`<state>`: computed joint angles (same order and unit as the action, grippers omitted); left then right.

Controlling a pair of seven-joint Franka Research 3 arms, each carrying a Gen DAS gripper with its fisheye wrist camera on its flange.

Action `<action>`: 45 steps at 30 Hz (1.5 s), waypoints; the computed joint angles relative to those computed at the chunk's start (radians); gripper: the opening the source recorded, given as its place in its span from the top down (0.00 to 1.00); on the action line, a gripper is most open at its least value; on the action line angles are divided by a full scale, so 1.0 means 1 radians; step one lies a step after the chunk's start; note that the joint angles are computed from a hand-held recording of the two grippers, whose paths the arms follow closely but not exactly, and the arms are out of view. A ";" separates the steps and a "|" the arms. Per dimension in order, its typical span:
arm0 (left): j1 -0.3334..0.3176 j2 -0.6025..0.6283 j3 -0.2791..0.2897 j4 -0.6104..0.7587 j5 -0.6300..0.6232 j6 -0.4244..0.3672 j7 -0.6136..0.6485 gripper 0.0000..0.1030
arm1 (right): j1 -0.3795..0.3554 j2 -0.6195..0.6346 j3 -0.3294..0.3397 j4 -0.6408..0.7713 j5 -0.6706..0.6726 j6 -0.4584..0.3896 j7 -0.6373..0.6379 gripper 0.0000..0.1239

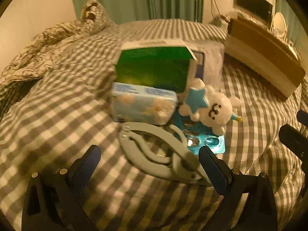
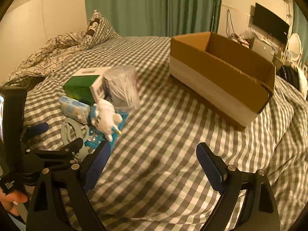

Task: Organize objects
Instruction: 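Grasp the grey clip with the left gripper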

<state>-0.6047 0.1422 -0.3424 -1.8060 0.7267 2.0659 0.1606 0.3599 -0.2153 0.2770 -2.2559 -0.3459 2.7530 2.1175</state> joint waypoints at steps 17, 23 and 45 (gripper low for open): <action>0.024 0.003 0.012 -0.061 -0.056 0.169 0.044 0.10 | -0.001 -0.037 0.020 -0.024 -0.069 -0.035 0.036 0.27; 0.040 -0.062 -0.006 -0.133 -0.130 0.243 0.096 0.34 | -0.011 -0.065 0.041 -0.027 -0.076 -0.058 0.078 0.27; 0.118 -0.268 -0.045 -0.293 -0.153 0.337 0.186 0.71 | 0.096 0.190 0.003 0.211 -0.055 -0.078 -0.087 0.27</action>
<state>-0.4870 -0.1255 -0.3872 -2.0994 0.5739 2.4027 0.3462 0.4559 -0.0253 0.2796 -2.0450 -0.4008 2.6754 2.0304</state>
